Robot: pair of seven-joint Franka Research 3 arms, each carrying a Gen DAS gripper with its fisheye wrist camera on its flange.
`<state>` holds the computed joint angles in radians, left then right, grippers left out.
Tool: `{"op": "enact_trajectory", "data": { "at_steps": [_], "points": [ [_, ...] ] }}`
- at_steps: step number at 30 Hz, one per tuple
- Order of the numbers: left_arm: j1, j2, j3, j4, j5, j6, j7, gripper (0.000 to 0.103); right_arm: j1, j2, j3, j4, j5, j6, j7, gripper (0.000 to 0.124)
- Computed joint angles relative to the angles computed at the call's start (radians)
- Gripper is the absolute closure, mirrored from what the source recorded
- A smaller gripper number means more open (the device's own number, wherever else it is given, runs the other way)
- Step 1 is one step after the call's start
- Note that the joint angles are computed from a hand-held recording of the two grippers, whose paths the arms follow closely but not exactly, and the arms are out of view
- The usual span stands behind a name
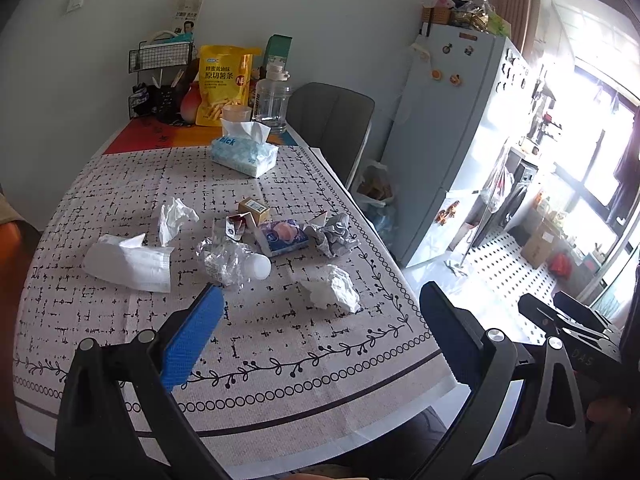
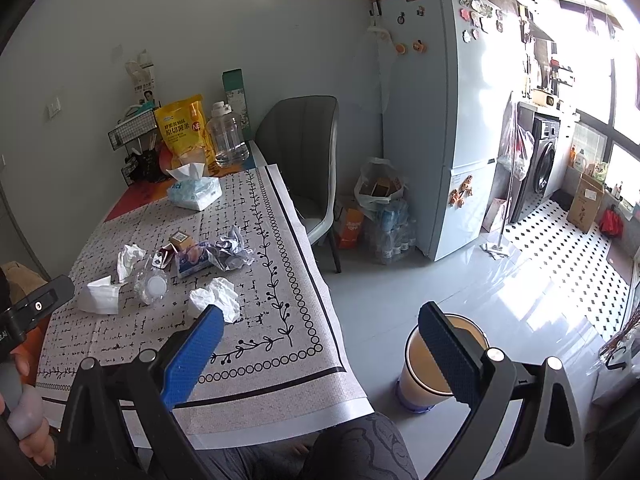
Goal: Collect trash
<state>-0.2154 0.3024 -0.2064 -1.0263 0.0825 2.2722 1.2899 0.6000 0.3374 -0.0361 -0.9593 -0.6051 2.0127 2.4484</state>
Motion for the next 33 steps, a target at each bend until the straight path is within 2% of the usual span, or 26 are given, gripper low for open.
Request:
{"op": "enact_trajectory", "data": {
  "at_steps": [16, 33],
  "points": [
    [0.019, -0.036, 0.005, -0.057, -0.002, 0.025, -0.021, 0.005, 0.01, 0.06, -0.013, 0.085, 0.053, -0.005, -0.056, 0.028],
    [0.018, -0.025, 0.007, -0.036, 0.008, 0.012, -0.028, 0.005, 0.017, 0.086, -0.033, 0.121, 0.078, -0.008, -0.057, 0.028]
  ]
}}
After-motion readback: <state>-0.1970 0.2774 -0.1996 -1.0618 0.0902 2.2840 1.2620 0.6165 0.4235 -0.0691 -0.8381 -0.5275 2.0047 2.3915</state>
